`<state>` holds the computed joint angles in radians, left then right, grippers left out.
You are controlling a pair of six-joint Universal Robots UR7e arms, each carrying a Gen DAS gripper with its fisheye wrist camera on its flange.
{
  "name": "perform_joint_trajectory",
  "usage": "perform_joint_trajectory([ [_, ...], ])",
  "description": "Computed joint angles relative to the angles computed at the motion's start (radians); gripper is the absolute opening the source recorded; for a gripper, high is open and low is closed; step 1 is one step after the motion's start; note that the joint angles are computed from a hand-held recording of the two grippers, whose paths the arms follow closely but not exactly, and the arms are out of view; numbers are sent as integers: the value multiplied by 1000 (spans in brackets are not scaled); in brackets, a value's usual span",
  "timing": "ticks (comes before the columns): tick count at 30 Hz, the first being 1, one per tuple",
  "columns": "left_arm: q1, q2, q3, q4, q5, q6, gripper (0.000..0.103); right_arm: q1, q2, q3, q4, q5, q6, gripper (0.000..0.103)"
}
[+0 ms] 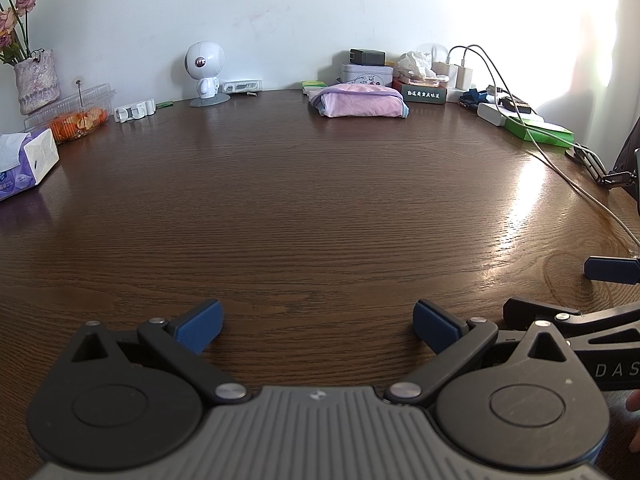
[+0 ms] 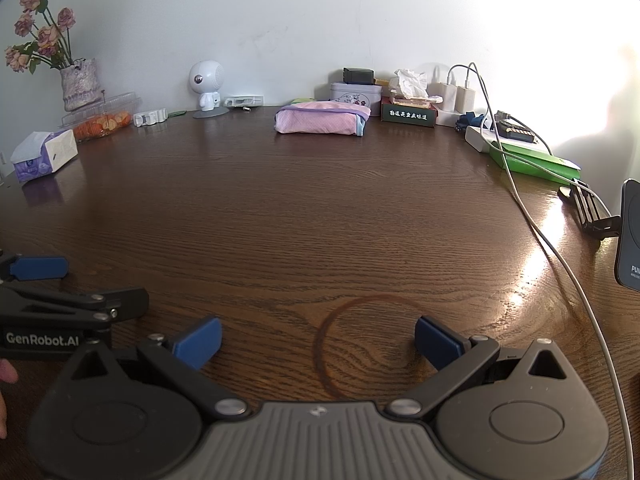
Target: Fold clothes
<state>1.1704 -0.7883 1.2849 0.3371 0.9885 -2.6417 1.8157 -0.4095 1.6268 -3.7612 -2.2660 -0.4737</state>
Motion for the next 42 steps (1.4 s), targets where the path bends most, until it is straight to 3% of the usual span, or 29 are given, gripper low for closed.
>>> perform_joint_trajectory([
  [39,9,9,-47,48,3,3,103,2,-1,5,-1,7,-1,103],
  [42,9,10,-89,73,42,-29,103,-4,-21,25,26,39,-5,103],
])
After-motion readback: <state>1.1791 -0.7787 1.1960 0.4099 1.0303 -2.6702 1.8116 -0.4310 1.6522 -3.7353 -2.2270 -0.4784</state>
